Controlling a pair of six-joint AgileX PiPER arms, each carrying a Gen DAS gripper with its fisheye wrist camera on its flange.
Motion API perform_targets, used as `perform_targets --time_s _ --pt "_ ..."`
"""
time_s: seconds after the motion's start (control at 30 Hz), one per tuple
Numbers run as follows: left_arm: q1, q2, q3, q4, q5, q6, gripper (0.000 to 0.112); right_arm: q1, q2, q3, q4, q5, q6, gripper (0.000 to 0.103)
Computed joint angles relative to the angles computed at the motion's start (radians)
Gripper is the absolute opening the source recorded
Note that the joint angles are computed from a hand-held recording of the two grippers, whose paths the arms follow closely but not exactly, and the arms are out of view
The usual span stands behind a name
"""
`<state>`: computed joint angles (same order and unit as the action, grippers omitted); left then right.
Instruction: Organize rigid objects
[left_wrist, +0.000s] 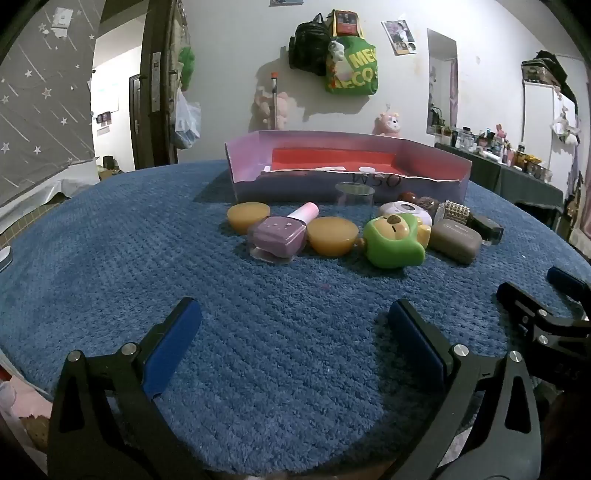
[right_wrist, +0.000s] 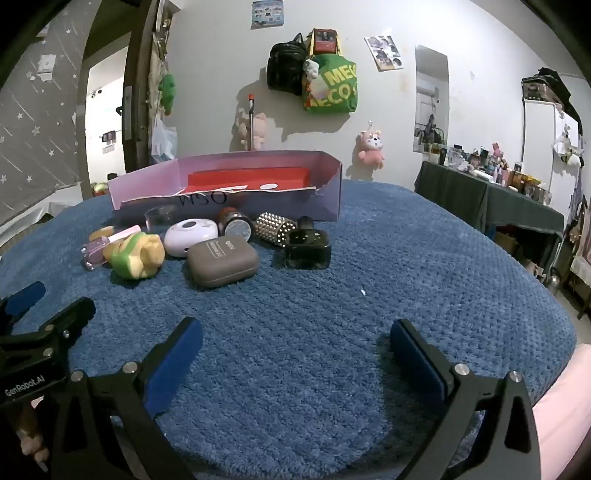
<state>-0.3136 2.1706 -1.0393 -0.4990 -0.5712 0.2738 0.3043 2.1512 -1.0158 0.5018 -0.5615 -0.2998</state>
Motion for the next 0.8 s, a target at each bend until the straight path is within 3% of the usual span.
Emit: perform_targets --time_s 0.8 --pt "0.002 -0.001 0.000 0.009 0.005 -0.014 0.103 0.005 0.002 0.000 0.015 -0.008 -0.012 0.103"
